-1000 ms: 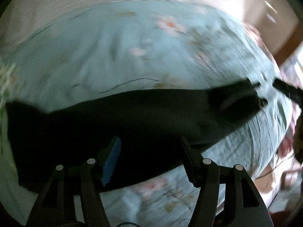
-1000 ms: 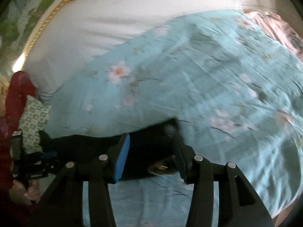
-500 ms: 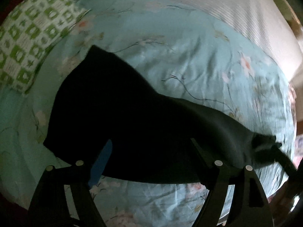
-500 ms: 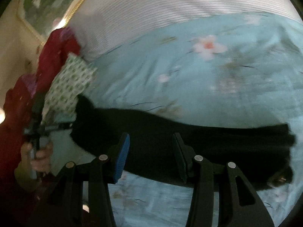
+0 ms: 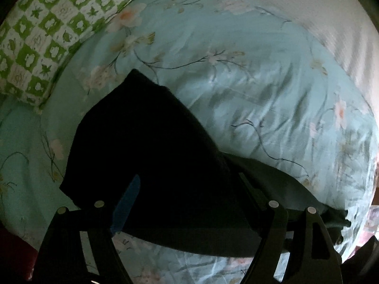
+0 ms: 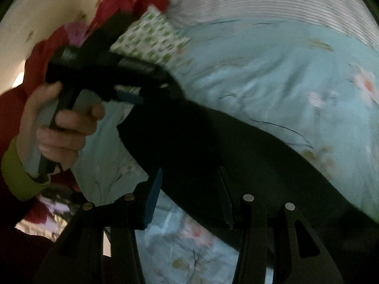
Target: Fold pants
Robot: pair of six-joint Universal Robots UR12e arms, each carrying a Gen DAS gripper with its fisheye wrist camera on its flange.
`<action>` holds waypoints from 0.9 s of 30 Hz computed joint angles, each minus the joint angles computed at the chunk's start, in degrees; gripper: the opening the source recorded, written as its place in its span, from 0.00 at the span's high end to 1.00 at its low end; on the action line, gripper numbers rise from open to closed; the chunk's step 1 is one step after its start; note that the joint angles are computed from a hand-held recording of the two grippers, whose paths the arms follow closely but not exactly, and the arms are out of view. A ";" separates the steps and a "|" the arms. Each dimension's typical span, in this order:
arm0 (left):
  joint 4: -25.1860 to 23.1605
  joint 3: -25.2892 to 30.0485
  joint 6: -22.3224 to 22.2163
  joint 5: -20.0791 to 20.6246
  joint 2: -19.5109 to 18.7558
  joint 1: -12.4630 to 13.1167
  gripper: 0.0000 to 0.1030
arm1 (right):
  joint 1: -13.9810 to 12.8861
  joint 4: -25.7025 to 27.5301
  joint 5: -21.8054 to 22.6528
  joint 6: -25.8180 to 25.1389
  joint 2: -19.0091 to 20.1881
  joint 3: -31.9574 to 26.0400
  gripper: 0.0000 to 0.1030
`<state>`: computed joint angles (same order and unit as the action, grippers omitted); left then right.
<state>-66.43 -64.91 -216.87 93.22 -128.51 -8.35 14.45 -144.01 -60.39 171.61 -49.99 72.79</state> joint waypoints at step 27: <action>14.11 -11.29 -3.45 -5.37 5.22 3.53 0.96 | 2.11 11.37 -3.30 -7.81 6.48 -13.92 0.94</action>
<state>-52.32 -76.19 -220.31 87.86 -123.29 -4.83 16.56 -132.64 -63.69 163.80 -43.51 58.87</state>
